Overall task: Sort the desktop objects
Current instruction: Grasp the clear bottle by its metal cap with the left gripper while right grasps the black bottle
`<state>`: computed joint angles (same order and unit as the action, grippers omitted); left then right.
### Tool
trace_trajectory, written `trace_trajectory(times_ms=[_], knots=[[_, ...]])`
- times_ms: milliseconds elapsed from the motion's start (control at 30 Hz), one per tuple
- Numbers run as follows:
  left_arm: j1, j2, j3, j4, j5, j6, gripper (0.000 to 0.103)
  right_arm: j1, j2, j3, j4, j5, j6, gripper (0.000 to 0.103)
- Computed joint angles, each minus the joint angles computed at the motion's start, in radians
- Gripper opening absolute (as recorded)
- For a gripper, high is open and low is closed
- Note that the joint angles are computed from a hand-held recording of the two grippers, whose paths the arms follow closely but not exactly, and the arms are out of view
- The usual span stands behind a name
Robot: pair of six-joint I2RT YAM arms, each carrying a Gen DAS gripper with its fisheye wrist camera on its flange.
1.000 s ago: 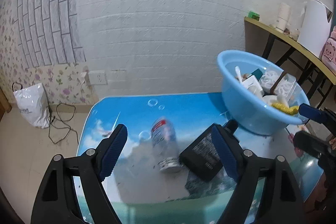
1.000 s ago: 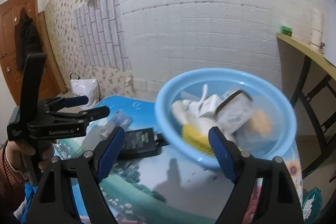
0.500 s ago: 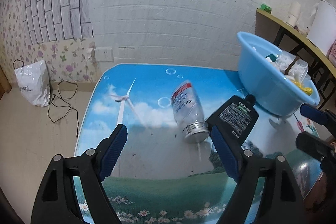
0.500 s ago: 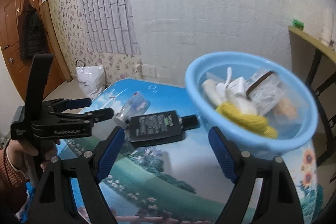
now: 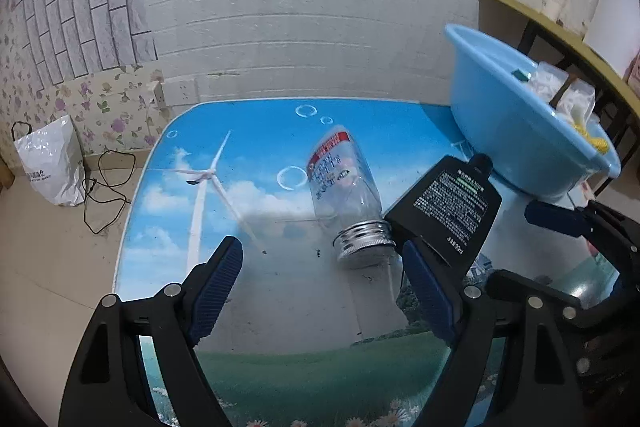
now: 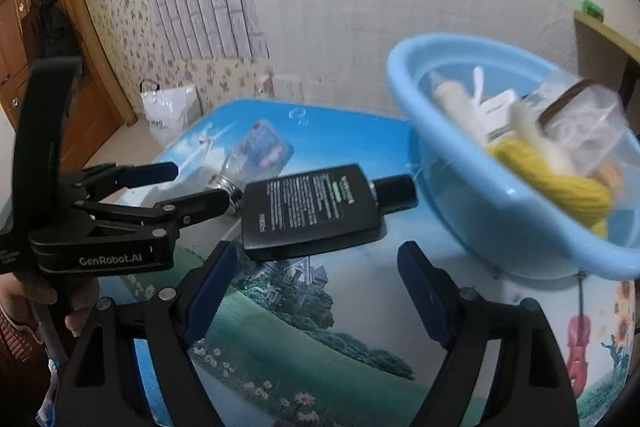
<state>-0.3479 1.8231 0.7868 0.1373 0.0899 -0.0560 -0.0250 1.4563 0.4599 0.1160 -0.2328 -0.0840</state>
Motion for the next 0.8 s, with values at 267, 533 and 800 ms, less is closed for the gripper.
trace_trajectory(times_ms=[267, 533, 800], knots=[[-0.002, 0.040, 0.043, -0.016, 0.013, 0.007, 0.067, 0.027, 0.092, 0.049, 0.003, 0.023, -0.018, 0.091], [0.015, 0.058, 0.063, -0.029, 0.081, 0.019, 0.031, 0.048, 0.168, 0.101, 0.015, 0.047, -0.009, 0.094], [0.036, 0.038, 0.040, -0.027, 0.089, 0.023, 0.031, 0.084, 0.244, 0.180, -0.016, 0.088, -0.002, 0.094]])
